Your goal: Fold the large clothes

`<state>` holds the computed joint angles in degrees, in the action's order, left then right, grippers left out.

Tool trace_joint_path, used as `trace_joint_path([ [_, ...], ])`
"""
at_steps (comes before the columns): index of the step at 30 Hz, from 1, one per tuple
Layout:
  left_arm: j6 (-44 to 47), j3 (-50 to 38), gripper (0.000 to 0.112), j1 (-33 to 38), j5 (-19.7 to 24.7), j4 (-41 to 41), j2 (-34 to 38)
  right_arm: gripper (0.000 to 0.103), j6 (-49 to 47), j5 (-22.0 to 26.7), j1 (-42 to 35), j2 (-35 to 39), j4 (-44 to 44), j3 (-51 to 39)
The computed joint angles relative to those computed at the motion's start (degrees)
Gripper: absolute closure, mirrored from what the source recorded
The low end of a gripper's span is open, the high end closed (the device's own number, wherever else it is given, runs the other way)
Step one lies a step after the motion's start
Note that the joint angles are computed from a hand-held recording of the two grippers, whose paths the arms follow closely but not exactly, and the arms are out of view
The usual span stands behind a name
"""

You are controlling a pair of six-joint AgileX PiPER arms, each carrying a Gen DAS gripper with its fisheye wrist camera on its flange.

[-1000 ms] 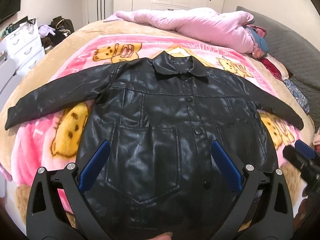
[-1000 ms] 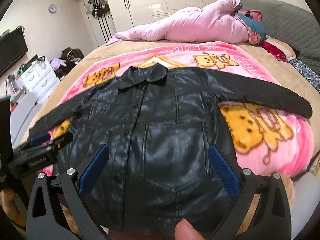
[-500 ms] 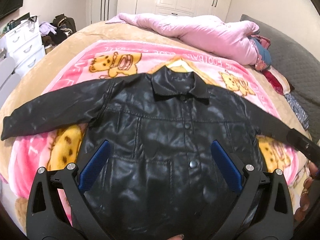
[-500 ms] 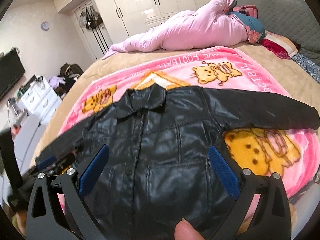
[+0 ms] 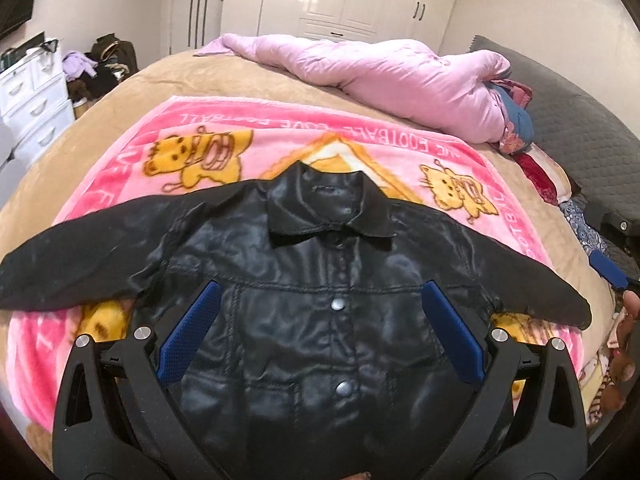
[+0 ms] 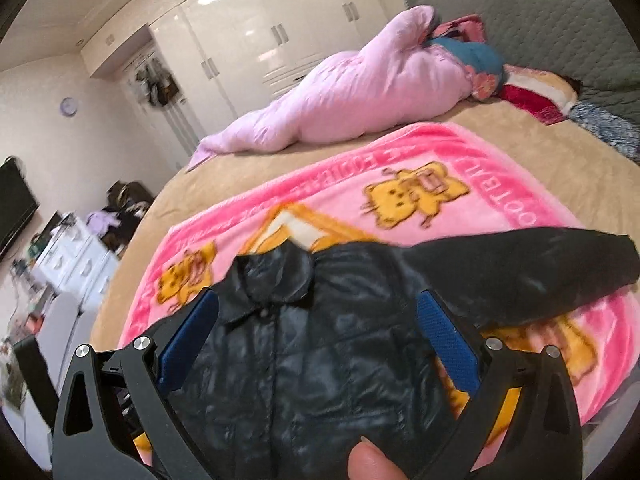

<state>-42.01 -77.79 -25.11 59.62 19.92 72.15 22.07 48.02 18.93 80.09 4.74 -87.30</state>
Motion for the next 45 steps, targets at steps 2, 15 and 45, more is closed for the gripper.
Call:
trace_joint_path([
  [2,-0.19,-1.78,0.018,-0.67,-0.31,0.38,2.37,0.004,0.85,-0.93,-1.56,0.57,-0.84,0.13],
  [15,7.19,-14.32,0.018,-2.55,-5.26,-7.83,21.81,0.004,0.68,-6.76,-16.6,6.69,2.47,6.26],
  [45,24.17,-43.62,0.087,-3.85,-4.1,-26.04,54.81,0.004,-10.62,-15.55,-44.42,20.03,33.32,16.25],
])
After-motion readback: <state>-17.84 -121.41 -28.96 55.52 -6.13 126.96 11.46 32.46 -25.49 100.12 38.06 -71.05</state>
